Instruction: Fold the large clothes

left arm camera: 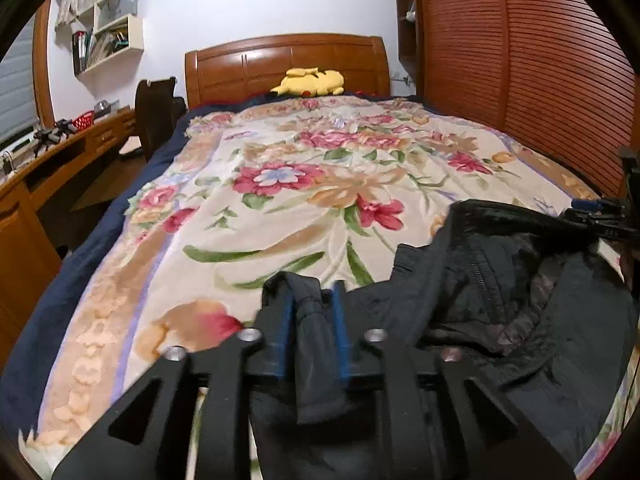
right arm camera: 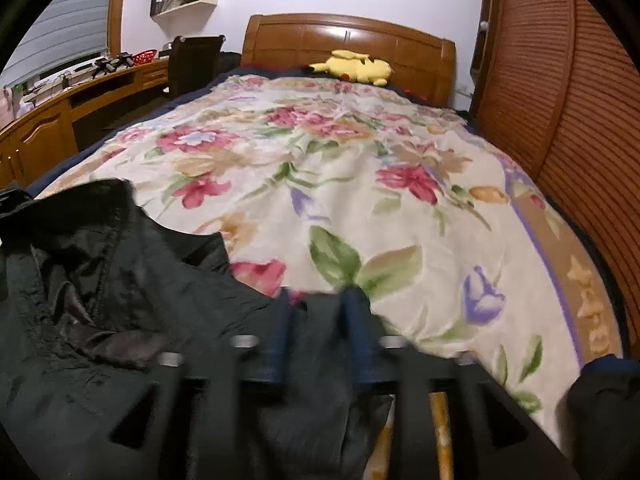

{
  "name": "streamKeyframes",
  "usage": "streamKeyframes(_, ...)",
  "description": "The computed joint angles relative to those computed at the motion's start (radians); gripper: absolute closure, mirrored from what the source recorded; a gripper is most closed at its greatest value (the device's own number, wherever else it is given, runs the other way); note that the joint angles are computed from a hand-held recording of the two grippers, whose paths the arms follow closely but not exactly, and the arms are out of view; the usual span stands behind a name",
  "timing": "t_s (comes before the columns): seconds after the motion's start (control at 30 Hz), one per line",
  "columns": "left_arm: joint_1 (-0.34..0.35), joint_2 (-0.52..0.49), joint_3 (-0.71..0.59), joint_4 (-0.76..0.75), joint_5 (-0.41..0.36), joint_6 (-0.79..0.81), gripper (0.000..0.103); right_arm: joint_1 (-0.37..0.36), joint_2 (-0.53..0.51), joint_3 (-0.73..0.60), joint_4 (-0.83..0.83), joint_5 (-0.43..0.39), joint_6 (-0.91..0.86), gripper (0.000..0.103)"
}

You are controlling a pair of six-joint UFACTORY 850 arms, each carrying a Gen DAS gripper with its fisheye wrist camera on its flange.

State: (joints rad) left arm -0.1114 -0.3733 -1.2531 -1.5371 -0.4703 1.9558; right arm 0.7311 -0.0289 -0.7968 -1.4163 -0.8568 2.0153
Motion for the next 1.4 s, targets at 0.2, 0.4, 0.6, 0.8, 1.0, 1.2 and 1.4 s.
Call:
streamKeyframes(0.2,0.026,0.068,0.085,-0.028,-0.076,0.026,0.045,0.073,0.023,0.001,-0.01,-0.028,0.003,0.052)
streamKeyframes(0.4,0.058,0.124,0.185,-0.133,-0.138,0.091,0.017,0.149,-0.014,-0.031,-0.048,0.027,-0.025,0.052)
streamKeyframes(0.6,0.083,0.137,0.231,-0.161,-0.139,0.101,0.017,0.184,-0.076,-0.079,-0.047,0.102,-0.092,0.052)
streamKeyframes(0.8,0.115,0.116,0.221,-0.13,-0.172,0.064,0.017,0.175,-0.125,-0.138,-0.008,0.169,-0.2,0.052)
streamKeyframes(1.0,0.127,0.099,0.214,-0.142,-0.17,0.08,0.017,0.136,-0.238,-0.269,0.204,0.157,-0.505,0.053)
streamKeyframes(1.2,0.126,0.083,0.201,-0.135,-0.173,0.076,0.017,0.094,-0.326,-0.381,0.219,0.068,-0.609,0.099)
streamKeyframes(1.4,0.117,0.081,0.201,-0.113,-0.173,0.078,0.017,0.05,-0.426,-0.517,0.169,-0.02,-0.622,0.101)
